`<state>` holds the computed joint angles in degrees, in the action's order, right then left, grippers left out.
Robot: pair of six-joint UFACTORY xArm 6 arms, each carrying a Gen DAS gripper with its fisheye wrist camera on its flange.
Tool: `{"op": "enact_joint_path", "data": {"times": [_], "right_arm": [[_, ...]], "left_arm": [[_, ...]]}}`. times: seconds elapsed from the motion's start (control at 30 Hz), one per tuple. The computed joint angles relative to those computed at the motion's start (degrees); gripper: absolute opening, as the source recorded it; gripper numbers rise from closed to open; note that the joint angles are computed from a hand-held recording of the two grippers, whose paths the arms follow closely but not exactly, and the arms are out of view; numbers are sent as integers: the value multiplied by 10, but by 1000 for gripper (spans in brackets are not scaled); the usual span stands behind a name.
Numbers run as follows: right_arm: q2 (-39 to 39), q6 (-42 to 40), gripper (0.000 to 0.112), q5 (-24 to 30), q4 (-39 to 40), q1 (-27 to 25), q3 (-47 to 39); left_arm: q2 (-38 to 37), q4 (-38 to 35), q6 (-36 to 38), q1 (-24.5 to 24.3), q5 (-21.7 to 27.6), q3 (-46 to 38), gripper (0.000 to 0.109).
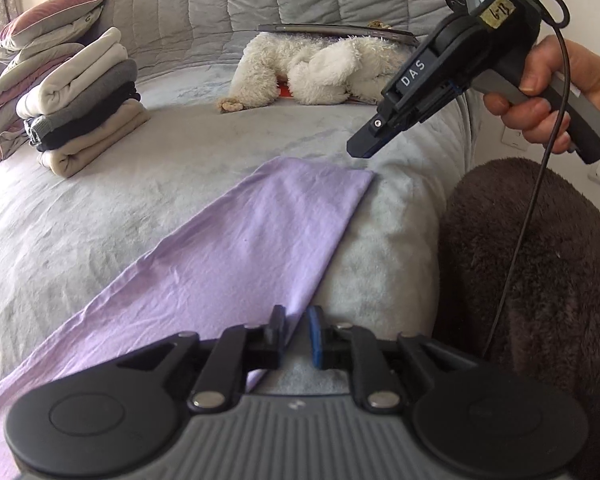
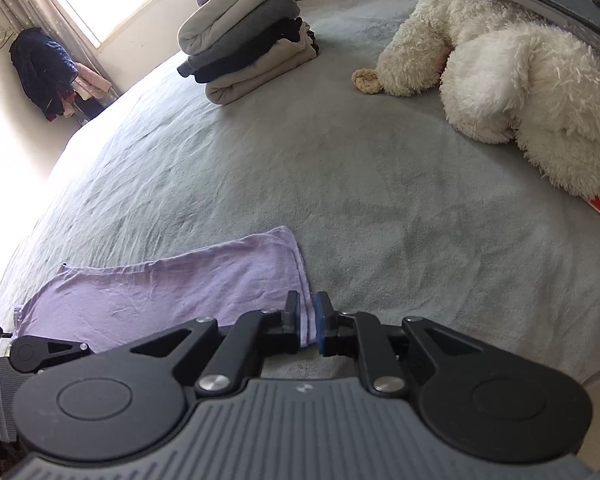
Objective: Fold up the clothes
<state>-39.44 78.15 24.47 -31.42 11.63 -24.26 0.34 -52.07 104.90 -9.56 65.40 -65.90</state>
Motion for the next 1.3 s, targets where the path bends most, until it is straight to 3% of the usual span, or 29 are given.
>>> {"op": "enact_joint_path", "data": {"times": [0.03,0.07,0.1,0.17,0.3,0.63,0.8,0.97,1.03,1.13,1.3], "right_arm": [[5,12,15,8,-22,6,-8],[11,24,21,16,-43,11,-15],[21,41,43,17,-75,14,-24],[41,100,61,28,-163,27,-43],[110,147,61,36,-248,54,-94],[249,160,65,25,-287,88,-191],[272,165,66,50,-295,105,-212],[288,169,73,67,-295,113,-227],[296,172,76,75,-299,118,-232],[305,159,83,109,-305,137,-240],[301,143,90,161,-291,162,-244]], "left_arm": [[6,-15,0,12,28,-10,68],[10,-33,2,22,46,-15,73],[13,-49,4,32,62,-19,79],[20,-67,-2,39,65,-29,83],[53,-79,-43,44,30,-67,83],[184,-84,-169,106,-47,-220,91],[284,-54,-321,135,-97,-348,91],[413,6,-492,157,-80,-527,86],[449,5,-504,159,-94,-574,84],[467,22,-524,146,-173,-588,84],[457,-21,-520,153,-165,-573,89]]}}
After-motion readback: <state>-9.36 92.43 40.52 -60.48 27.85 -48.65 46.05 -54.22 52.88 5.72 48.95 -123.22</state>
